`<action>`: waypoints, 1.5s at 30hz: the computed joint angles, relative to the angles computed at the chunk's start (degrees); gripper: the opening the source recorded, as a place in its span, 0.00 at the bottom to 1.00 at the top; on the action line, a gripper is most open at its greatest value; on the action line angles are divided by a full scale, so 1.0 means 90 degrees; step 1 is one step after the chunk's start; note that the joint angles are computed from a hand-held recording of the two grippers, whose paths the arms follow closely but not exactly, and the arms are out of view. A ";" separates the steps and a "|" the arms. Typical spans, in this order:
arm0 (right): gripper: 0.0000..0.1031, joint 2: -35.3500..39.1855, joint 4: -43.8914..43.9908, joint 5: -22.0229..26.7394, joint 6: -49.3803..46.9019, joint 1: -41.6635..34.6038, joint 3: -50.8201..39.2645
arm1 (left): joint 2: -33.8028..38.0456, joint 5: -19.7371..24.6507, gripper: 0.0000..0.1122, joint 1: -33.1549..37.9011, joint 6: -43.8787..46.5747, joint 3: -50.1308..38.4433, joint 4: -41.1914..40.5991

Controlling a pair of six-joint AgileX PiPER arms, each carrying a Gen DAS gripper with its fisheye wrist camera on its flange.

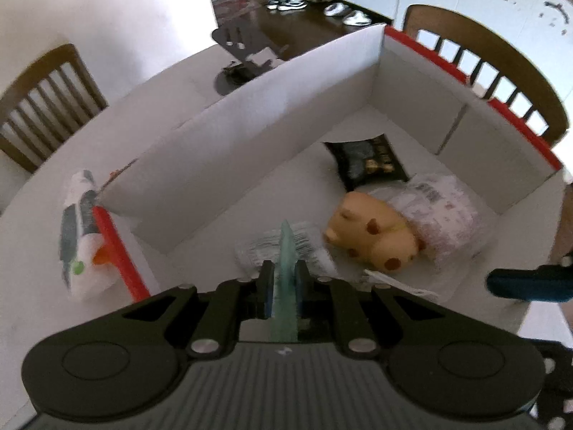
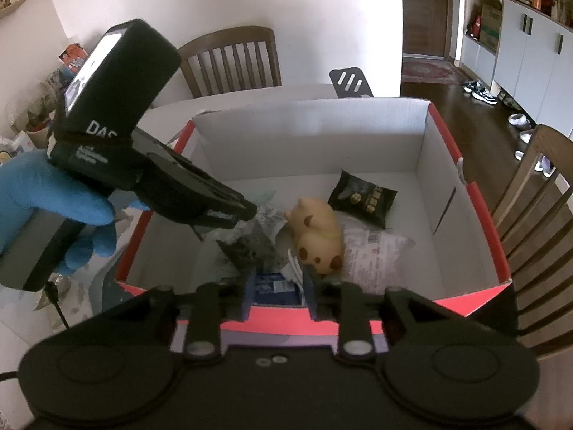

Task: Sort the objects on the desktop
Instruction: 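Lower the cable into the shoebox with the right tool while the left lowers the foil bag, then open both tools releasing the items and withdraw back over the table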

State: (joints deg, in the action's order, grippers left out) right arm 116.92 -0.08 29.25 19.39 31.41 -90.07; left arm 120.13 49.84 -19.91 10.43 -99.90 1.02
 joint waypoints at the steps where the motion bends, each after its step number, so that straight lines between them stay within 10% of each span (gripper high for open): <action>1: 0.31 -0.0012 0.0022 -0.0009 -0.0006 -0.0005 0.0010 | -0.0014 -0.0029 0.10 -0.0024 -0.0001 0.0037 0.0073; 6: 0.35 -0.0114 0.0199 -0.0072 -0.0123 -0.0042 0.0117 | -0.0219 -0.0197 0.25 0.0085 0.0115 0.0290 -0.0287; 45: 0.41 -0.1015 -0.0772 -0.0310 0.0809 0.0270 0.0929 | -0.3559 -0.0942 0.26 0.0688 0.1734 0.3619 -0.2479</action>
State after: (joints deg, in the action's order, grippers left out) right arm 107.79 -7.03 26.46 26.67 33.84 -81.71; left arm 88.10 41.36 -13.72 26.04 -67.33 -21.29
